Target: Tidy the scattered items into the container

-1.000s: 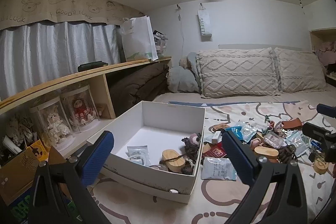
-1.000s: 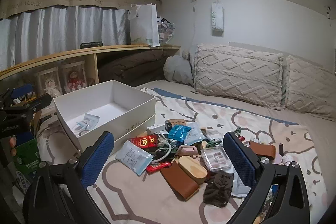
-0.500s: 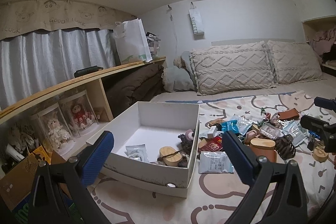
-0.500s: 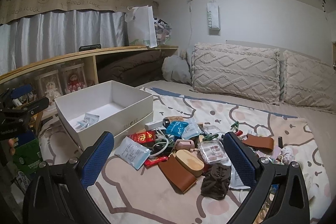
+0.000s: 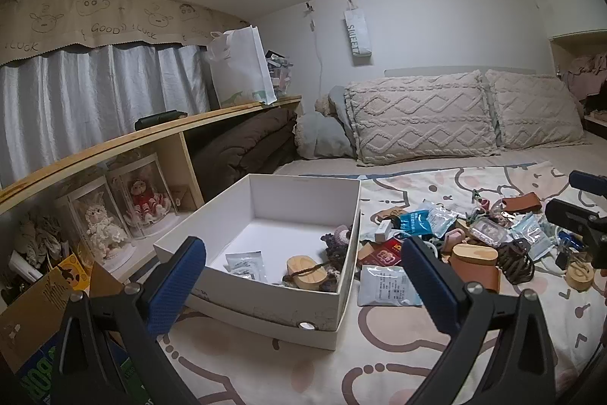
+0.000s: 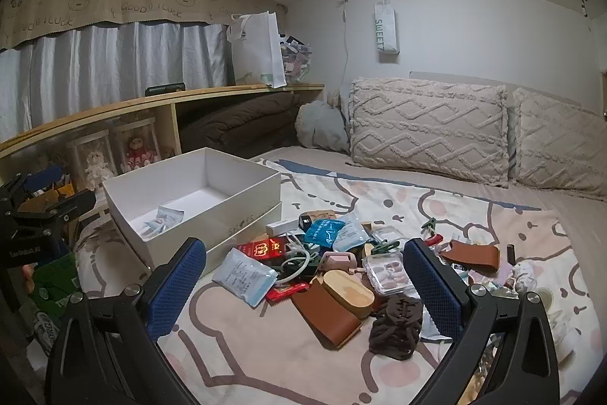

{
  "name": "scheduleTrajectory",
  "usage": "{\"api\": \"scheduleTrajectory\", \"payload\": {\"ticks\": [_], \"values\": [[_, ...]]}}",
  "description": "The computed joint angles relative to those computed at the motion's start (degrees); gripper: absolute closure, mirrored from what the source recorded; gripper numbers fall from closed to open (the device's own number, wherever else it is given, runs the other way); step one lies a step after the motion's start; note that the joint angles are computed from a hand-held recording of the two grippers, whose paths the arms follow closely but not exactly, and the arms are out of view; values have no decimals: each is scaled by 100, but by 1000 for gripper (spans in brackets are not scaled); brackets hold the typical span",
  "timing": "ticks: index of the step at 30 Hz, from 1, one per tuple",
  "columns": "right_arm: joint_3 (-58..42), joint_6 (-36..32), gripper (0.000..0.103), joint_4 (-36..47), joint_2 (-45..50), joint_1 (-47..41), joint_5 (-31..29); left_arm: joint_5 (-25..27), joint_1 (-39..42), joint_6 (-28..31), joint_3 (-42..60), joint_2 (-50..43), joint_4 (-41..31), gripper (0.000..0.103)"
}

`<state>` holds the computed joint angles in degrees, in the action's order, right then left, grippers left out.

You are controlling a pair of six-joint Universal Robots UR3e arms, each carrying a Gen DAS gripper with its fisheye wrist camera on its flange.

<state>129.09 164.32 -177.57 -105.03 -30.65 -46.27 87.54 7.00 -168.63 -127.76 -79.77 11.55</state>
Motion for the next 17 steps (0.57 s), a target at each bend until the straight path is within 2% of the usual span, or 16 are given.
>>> {"api": "scheduleTrajectory", "payload": {"ticks": [17], "values": [[20,-7,0,23,-14,91,-62,-100,25,-21,-130,70,18,0]]}}
